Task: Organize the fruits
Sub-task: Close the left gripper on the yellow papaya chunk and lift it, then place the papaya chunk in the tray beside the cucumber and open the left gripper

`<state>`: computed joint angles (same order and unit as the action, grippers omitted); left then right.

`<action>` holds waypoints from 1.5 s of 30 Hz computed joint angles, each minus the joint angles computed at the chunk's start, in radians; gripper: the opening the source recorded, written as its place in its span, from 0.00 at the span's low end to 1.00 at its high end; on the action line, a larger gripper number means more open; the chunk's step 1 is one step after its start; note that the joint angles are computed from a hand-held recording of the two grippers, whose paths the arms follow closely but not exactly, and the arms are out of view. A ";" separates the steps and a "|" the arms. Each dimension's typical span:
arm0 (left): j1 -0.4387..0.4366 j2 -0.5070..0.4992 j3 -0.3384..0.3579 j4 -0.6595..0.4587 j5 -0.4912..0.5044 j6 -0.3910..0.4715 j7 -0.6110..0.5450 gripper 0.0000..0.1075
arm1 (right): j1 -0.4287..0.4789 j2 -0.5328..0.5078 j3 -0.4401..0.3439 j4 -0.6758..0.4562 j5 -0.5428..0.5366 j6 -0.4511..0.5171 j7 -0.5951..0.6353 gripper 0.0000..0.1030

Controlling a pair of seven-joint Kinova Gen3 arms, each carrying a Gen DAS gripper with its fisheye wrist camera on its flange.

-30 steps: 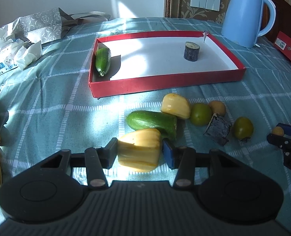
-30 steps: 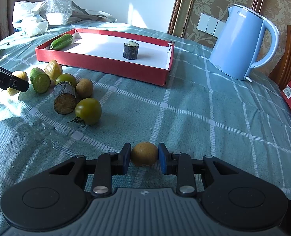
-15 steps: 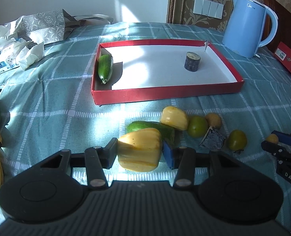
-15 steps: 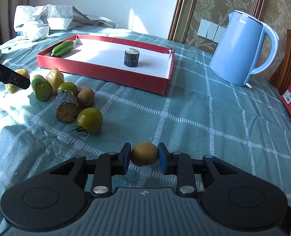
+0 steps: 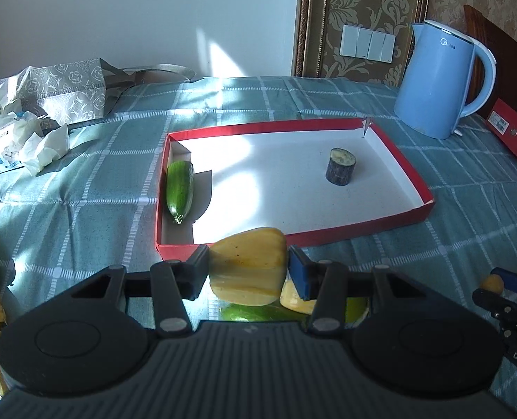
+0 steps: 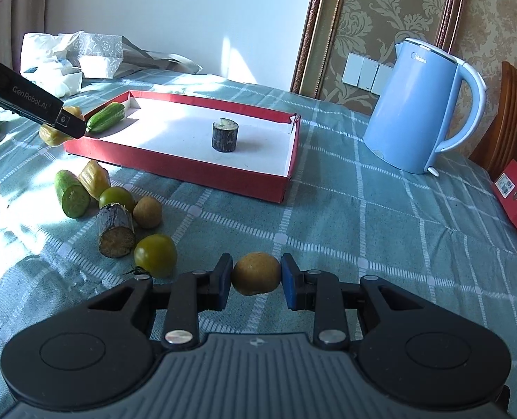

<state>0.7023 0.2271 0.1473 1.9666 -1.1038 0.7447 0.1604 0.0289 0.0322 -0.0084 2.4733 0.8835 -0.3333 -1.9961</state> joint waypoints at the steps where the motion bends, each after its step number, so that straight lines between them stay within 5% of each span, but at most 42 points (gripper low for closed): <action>1: -0.007 0.005 -0.003 -0.008 0.000 -0.003 -0.009 0.42 | 0.000 0.000 0.001 -0.002 -0.002 0.001 -0.002 0.28; 14: -0.079 0.122 -0.094 -0.150 0.034 -0.066 -0.150 0.42 | 0.020 0.003 0.006 -0.020 0.004 0.026 -0.032 0.28; 28: -0.074 0.252 -0.218 -0.263 0.228 -0.128 -0.355 0.42 | 0.049 0.019 0.004 -0.043 0.008 0.069 -0.068 0.28; 37: -0.034 0.264 -0.273 -0.255 0.244 -0.153 -0.354 0.44 | 0.064 0.030 -0.019 -0.055 0.020 0.074 -0.076 0.28; 39: -0.028 0.261 -0.279 -0.251 0.246 -0.149 -0.350 0.54 | 0.066 0.030 -0.019 -0.055 0.023 0.070 -0.074 0.28; 45: -0.007 0.232 -0.280 -0.219 0.222 -0.147 -0.316 0.55 | 0.068 0.034 -0.020 -0.062 0.041 0.055 -0.081 0.28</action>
